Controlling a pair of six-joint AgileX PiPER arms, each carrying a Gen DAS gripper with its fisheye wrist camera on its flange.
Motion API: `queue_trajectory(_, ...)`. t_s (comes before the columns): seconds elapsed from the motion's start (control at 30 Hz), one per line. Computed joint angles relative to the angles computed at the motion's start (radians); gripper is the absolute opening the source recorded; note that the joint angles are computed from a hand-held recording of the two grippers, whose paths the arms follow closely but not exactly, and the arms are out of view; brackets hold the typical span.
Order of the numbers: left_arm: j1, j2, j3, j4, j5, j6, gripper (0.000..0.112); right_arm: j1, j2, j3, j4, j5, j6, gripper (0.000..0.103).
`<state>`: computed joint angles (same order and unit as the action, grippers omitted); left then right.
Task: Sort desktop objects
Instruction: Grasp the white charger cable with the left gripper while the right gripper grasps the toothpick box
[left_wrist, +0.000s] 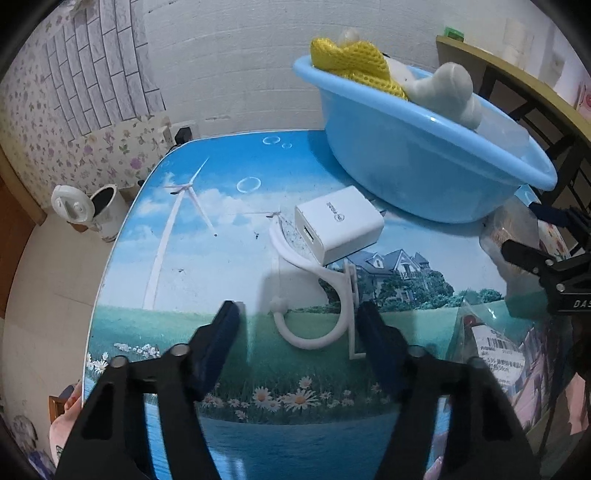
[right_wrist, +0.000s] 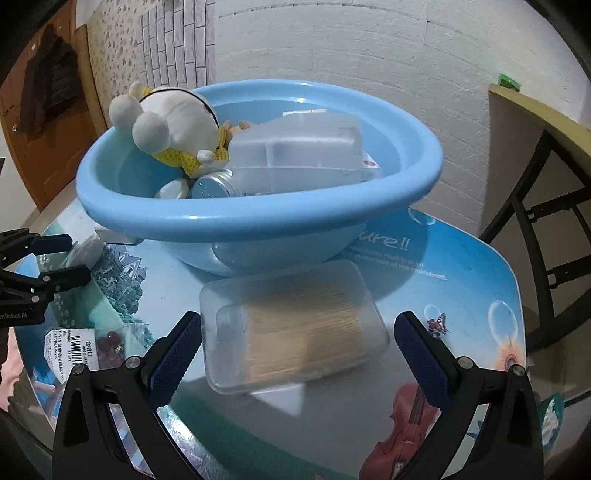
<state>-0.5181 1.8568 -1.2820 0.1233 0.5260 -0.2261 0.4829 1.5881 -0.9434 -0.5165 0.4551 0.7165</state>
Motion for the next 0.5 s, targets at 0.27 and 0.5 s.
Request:
queue_trajectory(0.27, -0.004, -0.008, 0.004, -0.001, -0.010, 0.004, 0.046, -0.039, -0.034, 0.038, 0.123, -0.044, -0.072, 0.098)
queue_trajectory(0.5, 0.004, -0.007, 0.007, 0.011, -0.020, -0.008, 0.044, -0.039, -0.096, 0.095, 0.099, -0.032, 0.003, 0.095)
